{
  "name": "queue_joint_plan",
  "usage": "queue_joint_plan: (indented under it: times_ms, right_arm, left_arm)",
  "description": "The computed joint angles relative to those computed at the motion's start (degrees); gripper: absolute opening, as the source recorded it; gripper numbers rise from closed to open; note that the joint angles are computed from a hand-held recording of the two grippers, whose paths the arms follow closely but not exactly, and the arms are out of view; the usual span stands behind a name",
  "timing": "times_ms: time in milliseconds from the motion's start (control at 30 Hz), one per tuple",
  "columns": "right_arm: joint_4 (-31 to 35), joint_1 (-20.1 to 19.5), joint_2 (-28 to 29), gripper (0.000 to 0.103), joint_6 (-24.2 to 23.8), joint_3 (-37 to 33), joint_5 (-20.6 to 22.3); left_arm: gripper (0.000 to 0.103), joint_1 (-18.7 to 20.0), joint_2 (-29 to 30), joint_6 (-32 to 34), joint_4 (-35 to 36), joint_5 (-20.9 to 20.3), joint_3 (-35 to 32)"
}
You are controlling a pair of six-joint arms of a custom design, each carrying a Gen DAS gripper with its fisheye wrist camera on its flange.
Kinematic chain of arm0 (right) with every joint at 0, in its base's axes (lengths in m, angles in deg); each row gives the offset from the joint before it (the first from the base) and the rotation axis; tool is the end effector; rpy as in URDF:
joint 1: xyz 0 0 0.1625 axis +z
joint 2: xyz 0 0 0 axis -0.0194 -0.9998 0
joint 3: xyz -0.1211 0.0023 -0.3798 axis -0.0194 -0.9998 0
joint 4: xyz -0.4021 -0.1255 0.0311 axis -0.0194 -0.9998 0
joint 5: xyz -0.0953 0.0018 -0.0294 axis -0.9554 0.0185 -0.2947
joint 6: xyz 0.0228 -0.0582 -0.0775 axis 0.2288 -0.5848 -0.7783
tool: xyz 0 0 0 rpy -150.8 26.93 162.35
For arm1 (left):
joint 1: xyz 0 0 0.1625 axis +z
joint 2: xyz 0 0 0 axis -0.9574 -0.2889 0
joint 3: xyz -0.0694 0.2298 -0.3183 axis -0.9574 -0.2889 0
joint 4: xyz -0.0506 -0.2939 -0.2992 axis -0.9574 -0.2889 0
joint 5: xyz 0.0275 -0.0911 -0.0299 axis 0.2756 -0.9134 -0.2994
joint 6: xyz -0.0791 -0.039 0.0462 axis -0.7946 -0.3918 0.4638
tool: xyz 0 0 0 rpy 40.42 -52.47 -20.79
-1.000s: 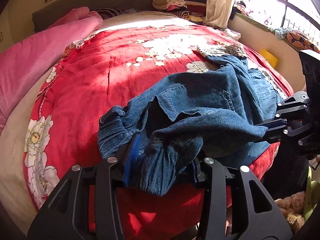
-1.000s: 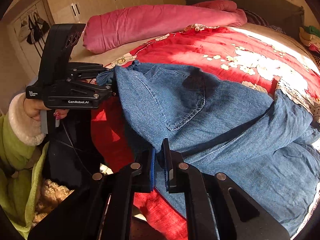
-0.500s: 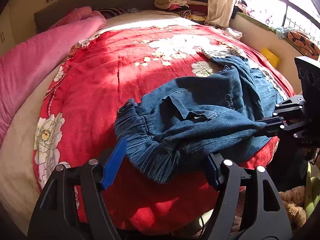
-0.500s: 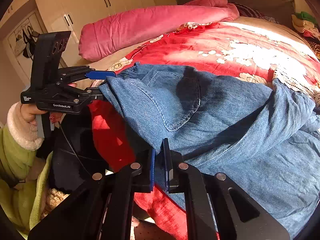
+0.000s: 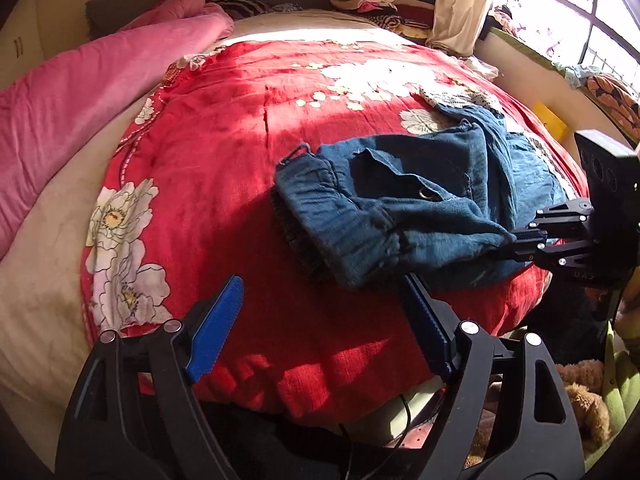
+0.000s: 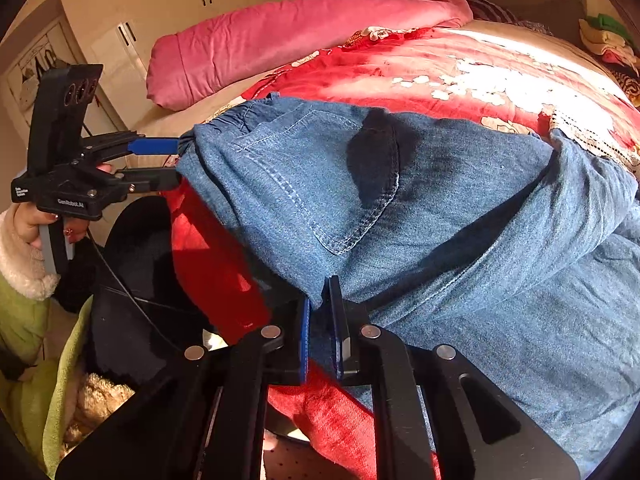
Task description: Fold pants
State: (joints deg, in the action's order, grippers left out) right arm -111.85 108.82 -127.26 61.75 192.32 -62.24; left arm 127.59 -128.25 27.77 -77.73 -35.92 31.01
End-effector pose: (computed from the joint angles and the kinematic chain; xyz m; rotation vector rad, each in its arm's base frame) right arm 0.2535 -0.5030 0.1117 0.4690 -2.5823 0.7331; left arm -0.1769 -0.5481 0.2545 1.2302 2.4191 -0.3685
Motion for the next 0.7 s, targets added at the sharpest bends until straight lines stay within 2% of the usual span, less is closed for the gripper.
queue_joint_plan:
  times_ms: [133, 233, 267, 300, 367, 433, 500, 600, 700]
  right_arm:
    - [-1.1, -0.1, 0.0, 0.01, 0.6, 0.7, 0.1]
    - [-1.8, 0.1, -0.1, 0.01, 0.8, 1.1, -0.1]
    - [-1.8, 0.1, -0.2, 0.01, 1.0, 1.3, -0.1]
    - [-2.0, 0.1, -0.5, 0.01, 1.2, 1.6, 0.0]
    - [-2.2, 0.0, -0.9, 0.01, 1.6, 2.1, 0.4]
    - [-2.2, -0.2, -1.7, 0.011, 2.5, 2.7, 1.1]
    - [-2.0, -0.4, -2.8, 0.016, 3.6, 3.4, 2.0]
    - [-3.5, 0.1, -4.5, 0.025, 4.6, 5.1, 2.5]
    - [-7.5, 0.9, -5.1, 0.028, 4.3, 5.7, 1.8]
  left_arm:
    - [0.073, -1.5, -1.1, -1.4, -1.8, -1.5, -0.1]
    - [0.073, -2.4, 0.5, -2.0, -2.3, -4.3, -0.9]
    - [0.069, -2.9, 1.3, -2.3, -2.3, -4.7, -1.0]
    - [0.059, -3.3, 2.2, -2.5, -2.1, -5.5, -1.2]
    - [0.046, -3.9, 3.9, -2.7, -1.2, -7.6, -1.7]
    - [0.037, -4.3, 5.3, -2.5, -0.8, -8.7, -1.7]
    - [0.029, -4.4, 6.7, -3.1, -0.5, -8.4, -1.7]
    - [0.027, -4.1, 8.1, -3.7, -0.1, -5.2, -1.1]
    - [0.027, -2.7, 8.3, -4.2, 0.9, -3.9, -0.6]
